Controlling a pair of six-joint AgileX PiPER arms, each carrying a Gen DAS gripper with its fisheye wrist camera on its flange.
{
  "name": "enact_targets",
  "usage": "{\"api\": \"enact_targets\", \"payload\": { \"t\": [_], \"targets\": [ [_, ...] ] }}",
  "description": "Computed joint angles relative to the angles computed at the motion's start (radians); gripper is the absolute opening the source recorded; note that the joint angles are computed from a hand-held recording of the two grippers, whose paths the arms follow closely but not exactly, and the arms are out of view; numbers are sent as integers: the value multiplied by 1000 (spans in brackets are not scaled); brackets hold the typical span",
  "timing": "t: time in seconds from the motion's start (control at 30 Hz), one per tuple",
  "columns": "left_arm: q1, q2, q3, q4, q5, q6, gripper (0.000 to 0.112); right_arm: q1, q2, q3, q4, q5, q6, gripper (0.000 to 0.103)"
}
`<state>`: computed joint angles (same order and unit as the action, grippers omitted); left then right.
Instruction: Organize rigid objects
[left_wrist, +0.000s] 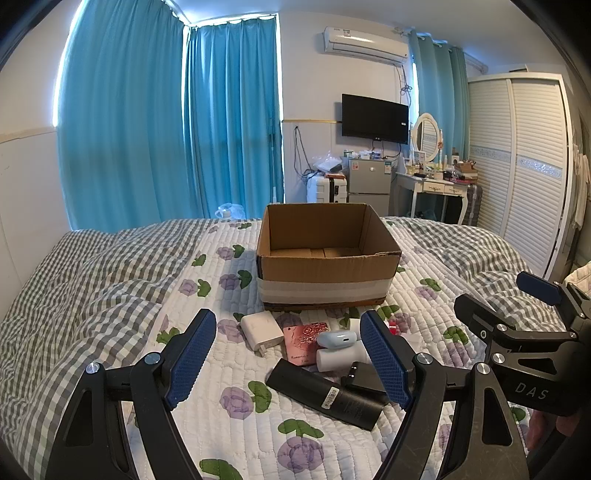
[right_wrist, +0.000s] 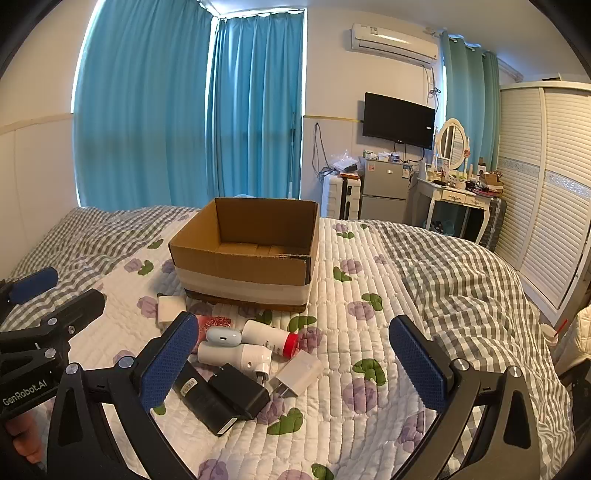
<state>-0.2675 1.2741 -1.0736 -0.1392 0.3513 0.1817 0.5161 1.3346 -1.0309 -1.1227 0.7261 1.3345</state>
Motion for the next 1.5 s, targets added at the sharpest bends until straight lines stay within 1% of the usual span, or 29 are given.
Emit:
{"api": "enact_targets", "payload": {
  "t": [0.13, 0.23, 0.4, 0.47, 0.5, 0.57, 0.6, 0.67, 0.77, 0.83, 0.93, 1.0, 1.03, 1.13, 1.2, 1.23, 1.27, 1.37, 1.4, 1.43, 1.47, 1.5],
  "targets": [
    [2, -4, 2, 3, 1, -1, 83, 1, -2, 1, 1, 0, 0, 103],
    [0, -11, -1, 50, 2, -47, 83, -2, -6, -2, 17, -1, -16, 103],
    [2, -13, -38, 69, 31, -59, 83, -8, -15, -20, 45, 9, -59, 103],
    [12, -1, -82, 36, 71, -17, 83, -17, -15, -46, 75, 16, -108, 103],
    [24, 5, -99, -15, 87, 34, 83, -24, -11, -63, 95, 25, -140, 103],
    [40, 33, -149, -83, 142, 106, 83, -58, -4, -101, 159, 16, -220, 103],
    [42, 58, -182, -100, 181, 130, 83, -81, 1, -121, 204, 4, -267, 103],
    [34, 95, -203, -102, 199, 132, 83, -136, 28, -176, 323, 1, -395, 103],
    [15, 184, -244, -73, 245, 89, 83, -182, 82, -210, 401, -6, -504, 103],
    [5, 227, -248, -33, 245, 35, 83, -209, 119, -212, 460, -22, -566, 103],
    [-15, 292, -239, 87, 218, -80, 83, -265, 196, -220, 579, -35, -645, 103],
    [-21, 335, -247, 151, 227, -132, 83, -304, 256, -229, 649, -39, -675, 103],
    [-20, 353, -252, 159, 228, -140, 83, -318, 290, -239, 668, -34, -679, 102],
    [-16, 385, -260, 144, 240, -135, 83, -351, 381, -289, 746, -12, -744, 92],
    [-14, 403, -276, 134, 255, -128, 83, -367, 441, -331, 811, 3, -806, 91],
    [-13, 414, -286, 127, 266, -122, 83, -367, 465, -346, 816, 4, -816, 89],
    [-12, 425, -296, 119, 273, -116, 83, -364, 488, -367, 821, 15, -830, 84],
    [-10, 442, -318, 99, 289, -98, 83, -357, 543, -414, 836, 39, -879, 77],
    [-10, 446, -320, 97, 287, -97, 83, -354, 559, -424, 831, 40, -882, 77],
    [-12, 451, -328, 97, 292, -98, 83, -354, 570, -427, 826, 34, -884, 72],
    [-15, 456, -337, 101, 297, -102, 83, -354, 580, -430, 820, 30, -885, 66],
    [-12, 459, -339, 98, 296, -96, 83, -358, 579, -428, 829, 24, -891, 66]
  ]
}}
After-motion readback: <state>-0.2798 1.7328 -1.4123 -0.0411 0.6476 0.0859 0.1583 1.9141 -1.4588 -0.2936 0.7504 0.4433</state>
